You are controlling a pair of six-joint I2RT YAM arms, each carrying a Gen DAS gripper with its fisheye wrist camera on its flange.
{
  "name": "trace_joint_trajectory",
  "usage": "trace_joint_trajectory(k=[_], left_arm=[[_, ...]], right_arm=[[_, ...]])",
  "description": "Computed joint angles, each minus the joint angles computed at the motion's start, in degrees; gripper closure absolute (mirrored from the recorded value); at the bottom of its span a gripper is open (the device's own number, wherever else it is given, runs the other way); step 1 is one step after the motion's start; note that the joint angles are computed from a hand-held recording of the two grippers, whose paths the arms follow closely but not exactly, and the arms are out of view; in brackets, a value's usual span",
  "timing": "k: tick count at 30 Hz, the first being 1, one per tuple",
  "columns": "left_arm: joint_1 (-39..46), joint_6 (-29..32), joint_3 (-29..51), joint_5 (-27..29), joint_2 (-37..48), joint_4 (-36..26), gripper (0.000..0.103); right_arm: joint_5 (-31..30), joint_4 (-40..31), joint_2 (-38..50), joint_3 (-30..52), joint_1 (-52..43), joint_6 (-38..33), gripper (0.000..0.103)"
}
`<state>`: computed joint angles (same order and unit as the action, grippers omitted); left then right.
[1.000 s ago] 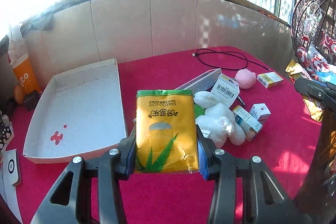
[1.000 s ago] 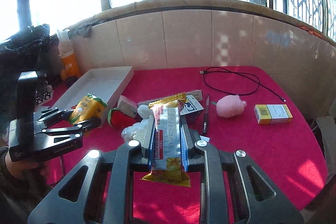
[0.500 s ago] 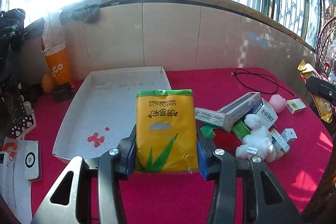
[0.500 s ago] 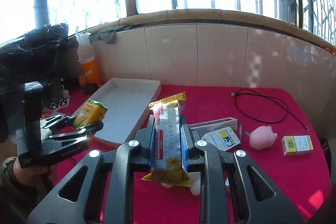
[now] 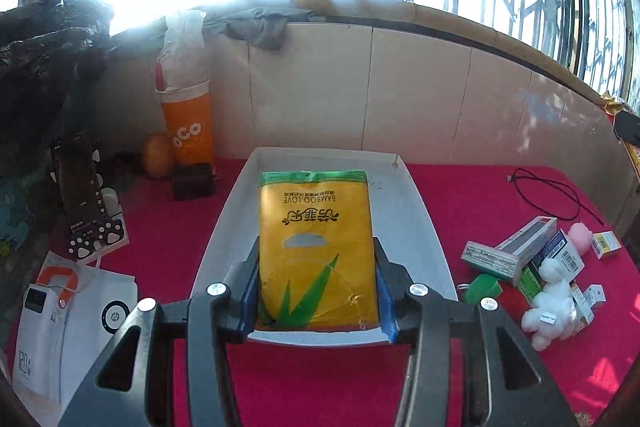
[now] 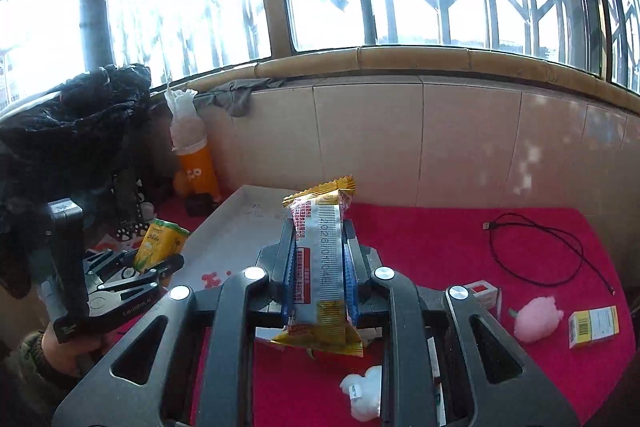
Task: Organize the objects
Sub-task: 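Carry the tissue pack and snack bar over the white tray with both grippers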
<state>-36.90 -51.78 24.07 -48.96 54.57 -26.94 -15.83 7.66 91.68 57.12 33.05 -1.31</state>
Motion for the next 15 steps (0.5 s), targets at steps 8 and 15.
trace_joint_trajectory(k=[8,15], left_arm=[[8.6,9.6,0.4,0.5,-6.0,0.4,0.056],[22.2,23.8,2.9,8.7,-8.8,6.1,0.056]], right_arm=[[1.7,-2.9,4.4,13.5,5.6,1.6,0.084],[1.4,-6.2,12.2,26.1,9.4,6.3,0.084]])
